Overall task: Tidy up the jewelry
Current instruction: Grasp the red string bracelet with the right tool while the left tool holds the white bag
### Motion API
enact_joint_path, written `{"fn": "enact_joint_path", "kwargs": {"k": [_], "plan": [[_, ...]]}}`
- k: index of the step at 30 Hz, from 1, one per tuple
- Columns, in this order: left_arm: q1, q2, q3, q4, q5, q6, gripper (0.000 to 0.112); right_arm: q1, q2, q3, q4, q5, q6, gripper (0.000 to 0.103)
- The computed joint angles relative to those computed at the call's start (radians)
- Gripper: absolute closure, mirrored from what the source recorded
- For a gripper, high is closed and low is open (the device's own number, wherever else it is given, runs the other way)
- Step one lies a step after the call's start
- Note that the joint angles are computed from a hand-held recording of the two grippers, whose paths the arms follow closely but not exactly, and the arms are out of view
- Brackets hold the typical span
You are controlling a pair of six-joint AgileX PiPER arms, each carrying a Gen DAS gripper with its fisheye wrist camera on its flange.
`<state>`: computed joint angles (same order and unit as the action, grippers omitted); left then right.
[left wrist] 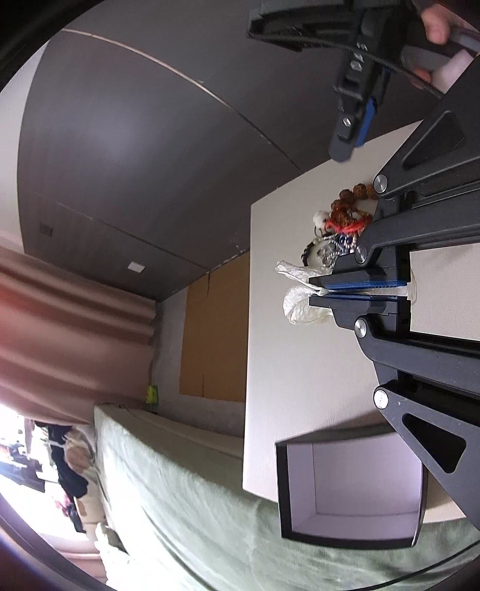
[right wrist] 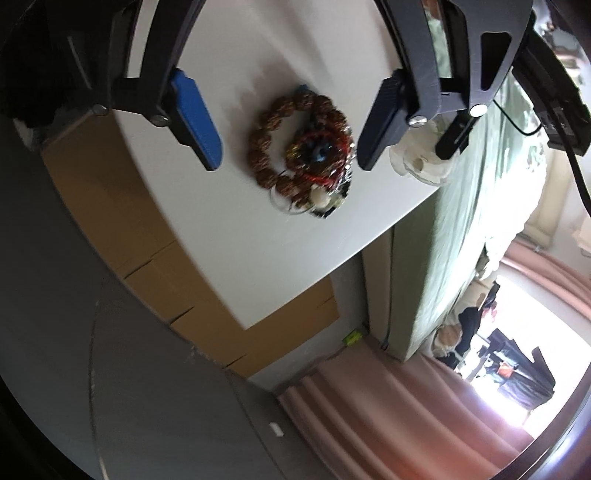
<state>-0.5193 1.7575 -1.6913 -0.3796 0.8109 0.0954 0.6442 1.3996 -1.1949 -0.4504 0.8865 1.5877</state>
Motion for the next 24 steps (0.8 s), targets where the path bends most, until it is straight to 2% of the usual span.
{"fn": "enact_joint_path", "kwargs": {"k": [6, 9, 17, 24], "plan": [[0.036, -0.010, 0.005, -0.022, 0.009, 0.027, 0.111, -0.031, 0.070, -0.023, 0.074, -0.093, -0.079, 0.046], [0.055, -0.012, 0.006, -0.036, 0.016, 0.037, 0.111, -0.045, 0.086, -0.026, 0.067, -0.093, -0.066, 0.050], [0.091, -0.008, -0.002, -0.058, 0.036, 0.046, 0.111, -0.086, 0.116, -0.018, 0.125, -0.065, -0.093, 0.077], [0.096, -0.007, -0.010, -0.062, 0.044, 0.047, 0.111, -0.086, 0.158, -0.064, 0.163, -0.057, -0.162, 0.081]]}}
